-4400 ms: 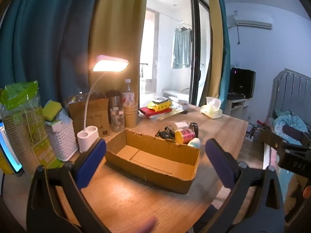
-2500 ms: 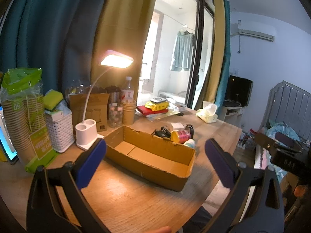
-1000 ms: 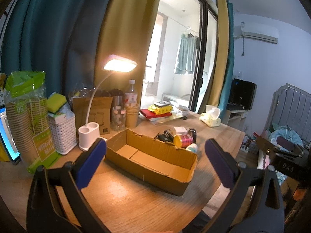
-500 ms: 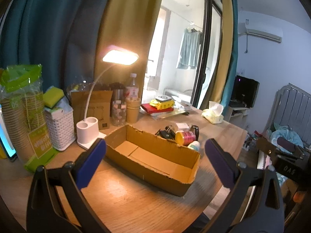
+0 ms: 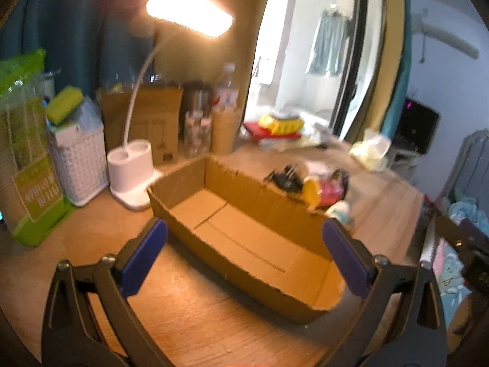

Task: Organize rigid objects
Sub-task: 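Grasp the cardboard box wall with the left tool while the right tool approaches the pill bottle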

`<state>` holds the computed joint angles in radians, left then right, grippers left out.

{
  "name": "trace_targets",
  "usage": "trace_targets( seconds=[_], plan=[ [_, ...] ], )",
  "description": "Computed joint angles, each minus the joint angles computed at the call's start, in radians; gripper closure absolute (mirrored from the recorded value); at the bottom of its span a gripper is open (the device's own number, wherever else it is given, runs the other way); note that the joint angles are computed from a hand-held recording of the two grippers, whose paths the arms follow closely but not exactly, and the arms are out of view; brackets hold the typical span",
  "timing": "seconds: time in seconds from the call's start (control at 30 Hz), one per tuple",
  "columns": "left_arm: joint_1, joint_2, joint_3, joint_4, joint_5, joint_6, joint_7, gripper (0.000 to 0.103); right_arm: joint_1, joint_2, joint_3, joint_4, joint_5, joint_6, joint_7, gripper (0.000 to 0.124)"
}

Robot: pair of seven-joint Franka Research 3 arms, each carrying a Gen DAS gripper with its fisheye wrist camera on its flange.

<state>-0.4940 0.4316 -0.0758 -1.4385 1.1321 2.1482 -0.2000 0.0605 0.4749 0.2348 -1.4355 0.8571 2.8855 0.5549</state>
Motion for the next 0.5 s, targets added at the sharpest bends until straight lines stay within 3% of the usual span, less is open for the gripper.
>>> trace_targets(
  seconds=[0.2, 0.3, 0.33, 0.37, 0.43, 0.5],
  plan=[
    [0.030, 0.077, 0.006, 0.068, -0.126, -0.045, 0.072, 0.001, 0.024, 0.117, -0.036, 0.148, -0.098, -0.079, 0.100, 0.021],
    [0.063, 0.084, 0.005, 0.050, -0.187, 0.009, 0.101, 0.001, 0.033, 0.187, -0.044, 0.243, -0.153, -0.119, 0.149, 0.021],
    [0.080, 0.090, 0.003, 0.045, -0.211, 0.040, 0.122, 0.006, 0.035, 0.205, -0.044, 0.270, -0.168, -0.132, 0.164, 0.021],
    [0.090, 0.098, 0.001, 0.048, -0.232, 0.059, 0.152, 0.020, 0.035, 0.222, -0.043, 0.294, -0.181, -0.142, 0.176, 0.021],
    [0.117, 0.118, -0.008, 0.056, -0.290, 0.101, 0.239, 0.028, 0.039, 0.258, -0.046, 0.345, -0.210, -0.165, 0.207, 0.021],
    [0.120, 0.113, 0.000, 0.037, -0.310, 0.135, 0.277, 0.043, 0.035, 0.281, -0.039, 0.374, -0.222, -0.185, 0.226, 0.021]
  ],
)
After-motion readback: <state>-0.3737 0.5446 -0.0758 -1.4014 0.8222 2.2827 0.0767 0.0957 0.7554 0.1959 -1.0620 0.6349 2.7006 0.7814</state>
